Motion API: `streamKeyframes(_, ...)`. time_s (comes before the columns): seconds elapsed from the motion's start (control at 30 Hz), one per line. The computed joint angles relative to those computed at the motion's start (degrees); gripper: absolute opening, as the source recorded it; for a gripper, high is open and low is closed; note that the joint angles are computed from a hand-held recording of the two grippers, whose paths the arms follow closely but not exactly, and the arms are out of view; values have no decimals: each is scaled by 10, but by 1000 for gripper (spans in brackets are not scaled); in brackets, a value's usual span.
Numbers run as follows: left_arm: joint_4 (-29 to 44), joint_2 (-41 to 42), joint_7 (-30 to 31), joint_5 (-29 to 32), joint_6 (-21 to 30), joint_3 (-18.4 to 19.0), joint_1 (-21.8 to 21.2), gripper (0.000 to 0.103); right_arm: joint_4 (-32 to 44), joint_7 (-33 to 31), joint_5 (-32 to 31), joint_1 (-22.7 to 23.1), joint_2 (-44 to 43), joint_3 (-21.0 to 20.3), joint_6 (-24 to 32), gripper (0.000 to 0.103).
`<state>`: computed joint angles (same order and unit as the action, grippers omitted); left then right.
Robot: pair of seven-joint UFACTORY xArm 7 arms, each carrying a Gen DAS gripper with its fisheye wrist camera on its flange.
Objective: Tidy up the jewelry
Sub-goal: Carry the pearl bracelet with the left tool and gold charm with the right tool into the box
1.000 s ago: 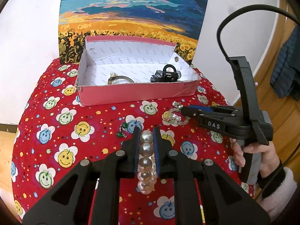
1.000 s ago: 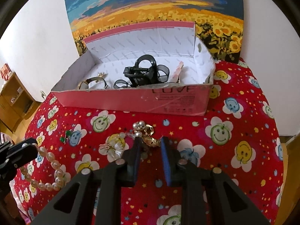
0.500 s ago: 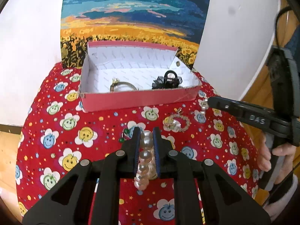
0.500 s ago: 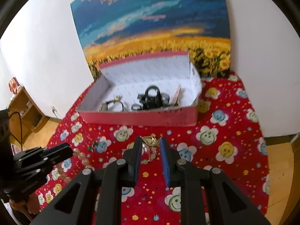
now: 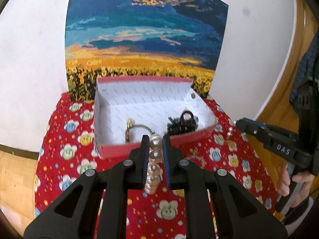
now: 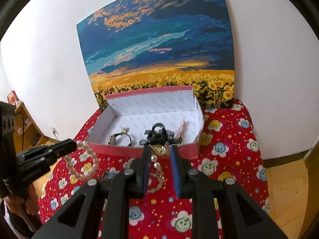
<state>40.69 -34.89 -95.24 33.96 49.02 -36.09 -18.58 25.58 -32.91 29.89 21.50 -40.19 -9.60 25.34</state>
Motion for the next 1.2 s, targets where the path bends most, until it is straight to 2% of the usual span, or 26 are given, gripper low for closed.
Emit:
streamKeyframes(0.1, -2, 3, 14, 11, -14, 18, 10, 11, 14, -5, 5, 7, 25, -4, -16, 22)
streamKeyframes(0.37, -3, 45, 33, 50, -92, 59, 59, 11, 64, -24, 38, 34, 111, -9, -72, 22)
streamKeyframes(0.63, 12, 112, 21, 117, -155, 94, 107, 11, 146, -79, 117, 44, 230, -4, -97, 22)
streamKeyframes(0.9, 20, 185, -15, 185, -206, 144, 122, 11, 216, -111, 190, 9, 337, 39, -111, 22)
streamKeyframes(1.2, 34, 235, -63, 244, -212, 193, 97, 12, 258, -87, 174, -51, 417, 103, -132, 22)
